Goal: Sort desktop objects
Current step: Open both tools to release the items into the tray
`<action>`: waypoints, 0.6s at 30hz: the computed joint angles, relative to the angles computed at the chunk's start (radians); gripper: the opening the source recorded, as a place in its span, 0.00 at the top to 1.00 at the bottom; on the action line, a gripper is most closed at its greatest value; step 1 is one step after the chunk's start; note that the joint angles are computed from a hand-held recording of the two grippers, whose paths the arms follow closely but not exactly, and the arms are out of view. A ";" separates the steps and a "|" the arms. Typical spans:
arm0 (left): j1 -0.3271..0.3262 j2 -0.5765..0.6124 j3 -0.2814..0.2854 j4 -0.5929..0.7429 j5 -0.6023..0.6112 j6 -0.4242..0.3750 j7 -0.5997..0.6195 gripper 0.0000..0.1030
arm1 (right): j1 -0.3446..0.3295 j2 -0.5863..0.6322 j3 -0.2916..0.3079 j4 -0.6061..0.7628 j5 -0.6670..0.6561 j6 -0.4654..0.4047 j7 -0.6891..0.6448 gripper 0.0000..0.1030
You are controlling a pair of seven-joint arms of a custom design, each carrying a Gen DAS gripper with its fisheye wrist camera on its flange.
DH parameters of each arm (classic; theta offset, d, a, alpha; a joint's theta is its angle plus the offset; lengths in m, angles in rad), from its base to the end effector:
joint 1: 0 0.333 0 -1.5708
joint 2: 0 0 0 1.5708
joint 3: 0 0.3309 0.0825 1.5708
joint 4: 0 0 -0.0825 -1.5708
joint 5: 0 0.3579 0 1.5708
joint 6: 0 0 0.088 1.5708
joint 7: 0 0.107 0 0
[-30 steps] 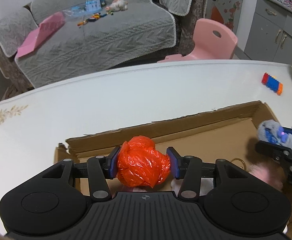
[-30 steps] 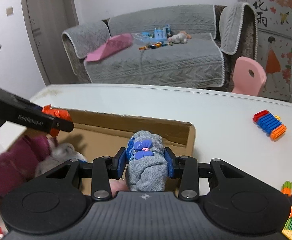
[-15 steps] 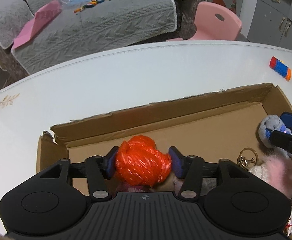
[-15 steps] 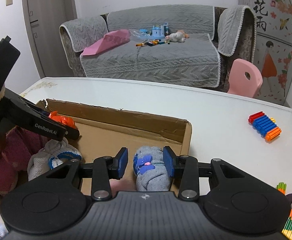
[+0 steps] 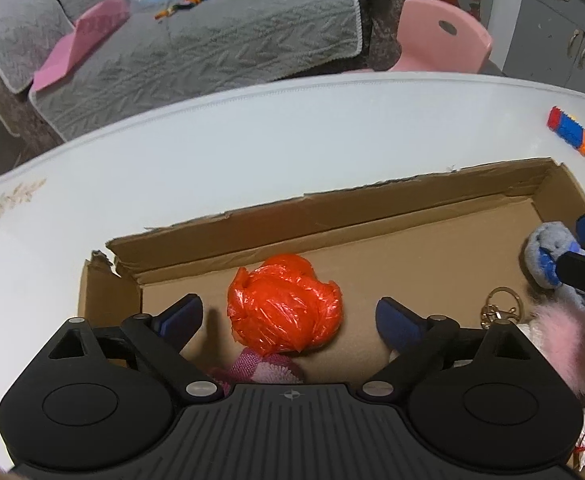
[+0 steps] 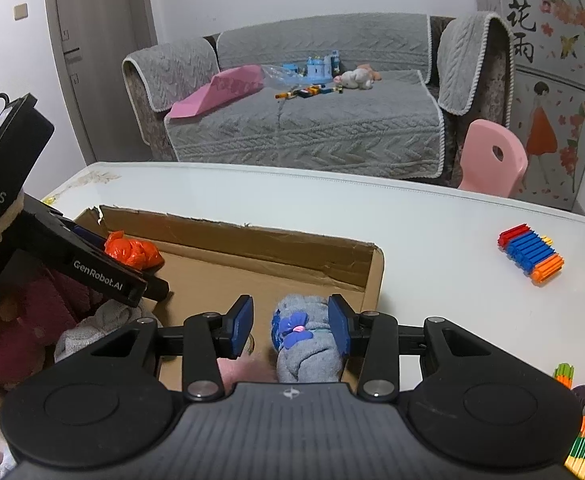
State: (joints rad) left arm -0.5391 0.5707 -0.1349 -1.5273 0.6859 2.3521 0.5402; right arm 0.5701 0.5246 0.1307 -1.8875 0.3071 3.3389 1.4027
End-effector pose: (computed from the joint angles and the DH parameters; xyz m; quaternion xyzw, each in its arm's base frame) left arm 0.5735 -0.4229 0.3816 -0.6681 0.6948 -0.1415 0.2255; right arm 0.5429 0.3971 0.3693 -0.7680 0.4617 -0.1608 0.4136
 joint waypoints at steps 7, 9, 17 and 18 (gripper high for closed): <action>-0.047 -0.098 0.019 -0.101 0.151 0.038 -0.109 0.07 | -0.021 -0.028 0.026 -0.041 -0.007 0.062 -0.012 0.56; -0.059 -0.144 0.015 -0.143 0.202 0.032 -0.154 0.07 | -0.029 -0.045 0.037 -0.067 -0.011 0.100 -0.016 0.55; -0.053 -0.432 -0.077 -0.449 0.391 0.016 -0.385 0.05 | -0.218 -0.148 0.206 -0.276 -0.239 0.329 0.109 0.45; -0.048 -0.458 -0.095 -0.477 0.394 0.007 -0.398 0.03 | -0.233 -0.167 0.213 -0.318 -0.276 0.367 0.141 0.39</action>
